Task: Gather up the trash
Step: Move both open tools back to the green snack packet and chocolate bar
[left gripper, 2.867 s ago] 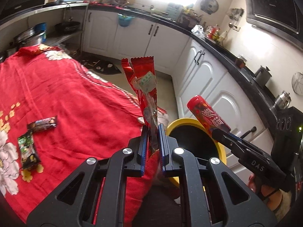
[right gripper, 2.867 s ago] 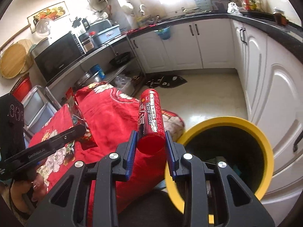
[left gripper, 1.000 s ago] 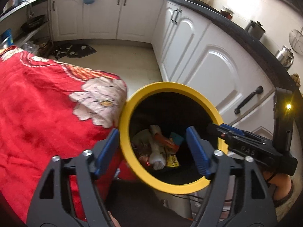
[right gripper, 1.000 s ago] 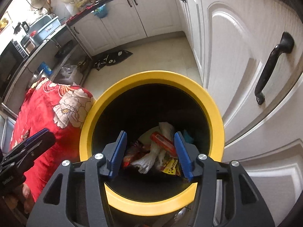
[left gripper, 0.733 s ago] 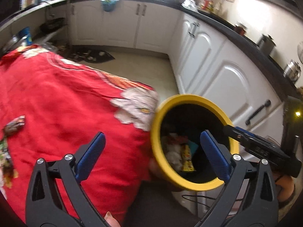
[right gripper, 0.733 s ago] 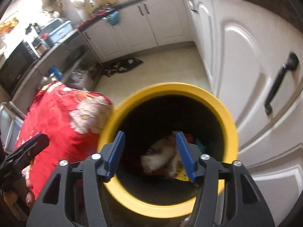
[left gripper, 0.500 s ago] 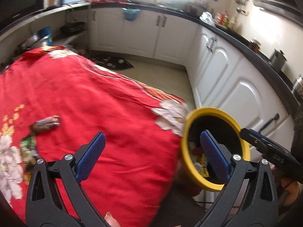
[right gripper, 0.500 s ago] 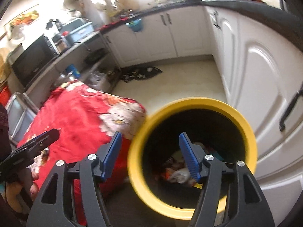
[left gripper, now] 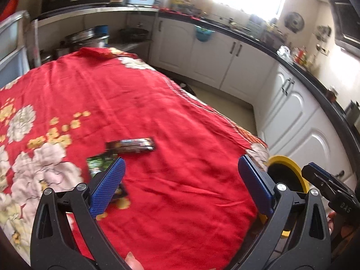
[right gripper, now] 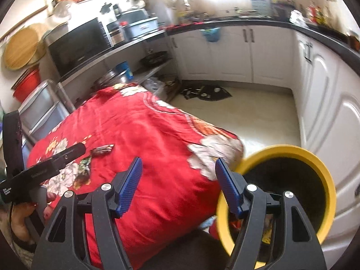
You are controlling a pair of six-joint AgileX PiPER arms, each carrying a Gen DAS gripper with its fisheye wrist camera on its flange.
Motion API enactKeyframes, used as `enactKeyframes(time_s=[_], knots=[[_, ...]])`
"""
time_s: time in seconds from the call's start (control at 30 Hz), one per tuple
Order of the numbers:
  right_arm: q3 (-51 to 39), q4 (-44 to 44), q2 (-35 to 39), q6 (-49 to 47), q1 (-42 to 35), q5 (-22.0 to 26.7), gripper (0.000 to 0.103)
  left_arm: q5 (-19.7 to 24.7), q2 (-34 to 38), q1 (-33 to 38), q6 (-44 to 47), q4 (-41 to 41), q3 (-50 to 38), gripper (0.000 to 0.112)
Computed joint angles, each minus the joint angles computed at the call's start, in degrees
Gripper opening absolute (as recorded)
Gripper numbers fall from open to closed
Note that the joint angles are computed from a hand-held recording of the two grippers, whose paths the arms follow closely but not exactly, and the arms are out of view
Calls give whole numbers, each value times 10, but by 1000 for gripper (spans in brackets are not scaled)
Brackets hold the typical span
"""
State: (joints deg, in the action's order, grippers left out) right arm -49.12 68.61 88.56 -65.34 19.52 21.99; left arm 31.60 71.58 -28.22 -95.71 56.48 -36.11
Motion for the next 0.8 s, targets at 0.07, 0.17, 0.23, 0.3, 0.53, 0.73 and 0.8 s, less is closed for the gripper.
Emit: enactKeyframes(time_s=[0.07,0.17,0.23,0.3,0.53,0.73,0.8], knots=[[-19,-29,10,28,26,-8,65,-1,-16,15,5,-5,15,92],[-52,-69,30,72,62,-17,65,-11,-40,48,18,-21,40,92],[-66,-78,41,81,77,-21,65,-19,-52,70,29,-32,53,92],[-89,-96,59,98,94,-18,65,-27,-63,90,40,-43,68,92],[-181,-171,133,163,139,17,65,-88,-72,174,137,-122,105,92],[-271,-248,206,223,171,59,65,-168,-47,234,261,-236,126,86],[-295,-267,228,236,179,70,65,-183,-32,247,317,-289,127,79]])
